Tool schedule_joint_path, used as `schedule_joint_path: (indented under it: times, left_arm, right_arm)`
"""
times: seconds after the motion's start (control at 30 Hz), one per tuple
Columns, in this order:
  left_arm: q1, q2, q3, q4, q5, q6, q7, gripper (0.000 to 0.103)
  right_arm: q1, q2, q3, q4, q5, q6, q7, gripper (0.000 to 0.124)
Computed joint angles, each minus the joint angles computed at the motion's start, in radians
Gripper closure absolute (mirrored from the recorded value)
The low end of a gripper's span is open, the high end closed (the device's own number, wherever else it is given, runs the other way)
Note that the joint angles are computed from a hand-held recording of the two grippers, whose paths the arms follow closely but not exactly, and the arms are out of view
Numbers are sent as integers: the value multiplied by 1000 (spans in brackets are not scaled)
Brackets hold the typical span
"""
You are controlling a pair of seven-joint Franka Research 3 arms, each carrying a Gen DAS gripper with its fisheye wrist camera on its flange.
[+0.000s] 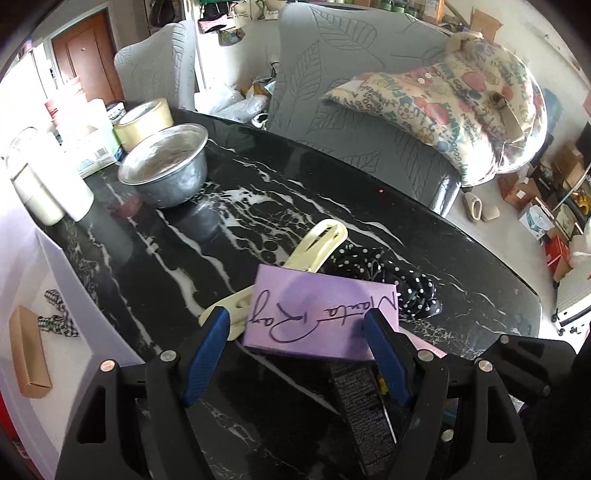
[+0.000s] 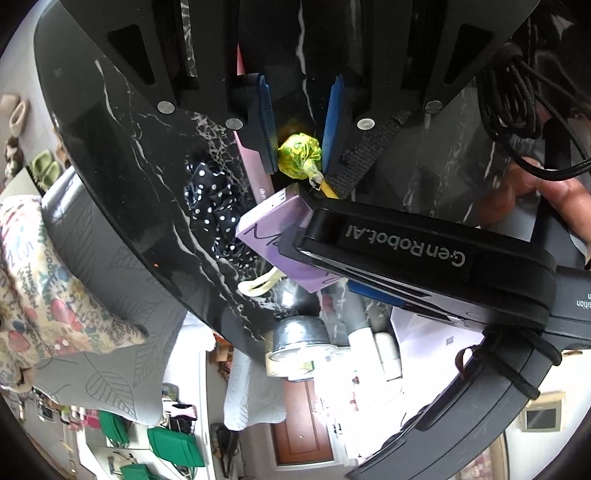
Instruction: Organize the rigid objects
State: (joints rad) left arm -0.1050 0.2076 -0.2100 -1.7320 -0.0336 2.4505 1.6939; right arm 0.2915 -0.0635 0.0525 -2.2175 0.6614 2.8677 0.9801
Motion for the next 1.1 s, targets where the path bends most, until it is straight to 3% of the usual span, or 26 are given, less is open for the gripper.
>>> schedule_joint_path:
  times: [0.13, 0.27, 0.6, 0.67, 0.8, 0.9, 0.97, 1.1]
  left_arm:
    - [28, -11, -22, -14, -118, 15, 84, 28]
    - [25, -8, -25, -8, -162, 8, 115, 28]
    - [-23, 10, -8, 4, -26, 23, 54, 28]
    - [-36, 12, 0, -1, 33, 39, 22, 28]
    - [-23, 15, -9, -6, 24, 51, 19, 18]
    - [-4, 51, -22, 43, -43, -38, 36, 7]
    - [-16, 90, -13, 94, -20, -116, -1, 2]
    - [11, 104, -30, 101, -97, -121, 19, 1]
  right_arm:
    - [8, -19, -13, -6, 88, -6, -73, 101]
    - [4, -50, -15, -24, 83, -8, -74, 101]
    - [-12, -130, -36, -97, 1, -4, 22, 101]
    - [-10, -136, -44, -103, 2, -4, 25, 106]
    - [0, -145, -58, -108, 22, 17, 19, 108]
    - [14, -146, -77, -101, 74, 7, -24, 108]
    - [6, -142, -71, -102, 65, 3, -18, 108]
    - [3, -133, -70, -94, 79, -34, -15, 108]
